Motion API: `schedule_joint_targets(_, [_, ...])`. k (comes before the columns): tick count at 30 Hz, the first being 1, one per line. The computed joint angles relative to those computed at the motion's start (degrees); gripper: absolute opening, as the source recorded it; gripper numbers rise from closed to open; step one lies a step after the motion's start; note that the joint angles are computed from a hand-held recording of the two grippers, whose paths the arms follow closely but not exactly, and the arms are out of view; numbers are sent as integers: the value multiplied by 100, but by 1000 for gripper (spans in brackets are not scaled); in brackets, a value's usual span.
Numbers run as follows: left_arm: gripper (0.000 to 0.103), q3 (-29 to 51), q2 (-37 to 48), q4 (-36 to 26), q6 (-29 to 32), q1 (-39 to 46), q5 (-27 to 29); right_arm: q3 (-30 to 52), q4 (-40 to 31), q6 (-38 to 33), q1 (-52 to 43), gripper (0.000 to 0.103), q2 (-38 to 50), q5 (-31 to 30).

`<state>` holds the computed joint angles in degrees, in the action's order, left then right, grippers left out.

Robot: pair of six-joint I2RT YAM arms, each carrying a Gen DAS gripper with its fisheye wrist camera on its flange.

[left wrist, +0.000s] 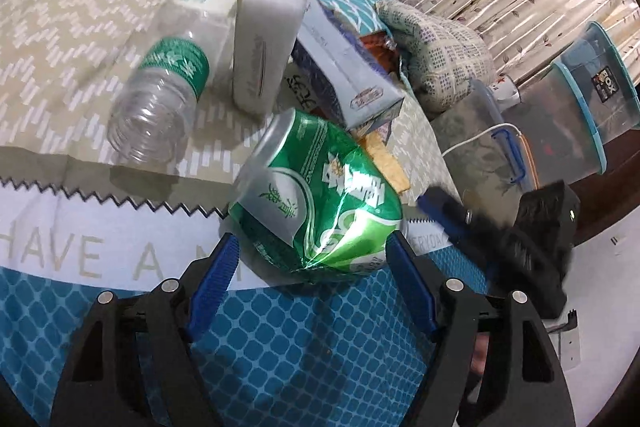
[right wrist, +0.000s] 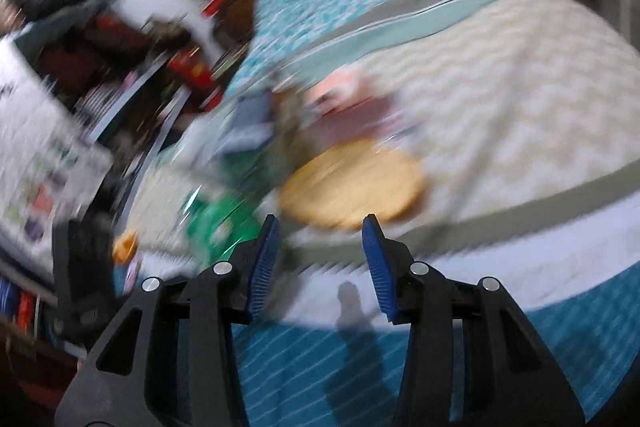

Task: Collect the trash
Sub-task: 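Move both tools back to the trash pile toward the green can, then grasp the green can with left tool while right tool grasps the bread slice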

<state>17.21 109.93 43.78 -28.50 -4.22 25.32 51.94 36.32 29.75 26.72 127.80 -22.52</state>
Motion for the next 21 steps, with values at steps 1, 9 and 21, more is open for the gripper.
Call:
schedule_joint_targets(1, [72,48,85,19,-11,-17,7,32,11,32,-135,46,45,66])
schedule_joint_targets(9, [73,307,238,1,-103,-149,-84,1153,-741,-107,-489,47,708,4])
schedule_joint_targets(21, [55,555,540,261,-527,-99,-57,1297,-1255,-696,1,17,704,-16])
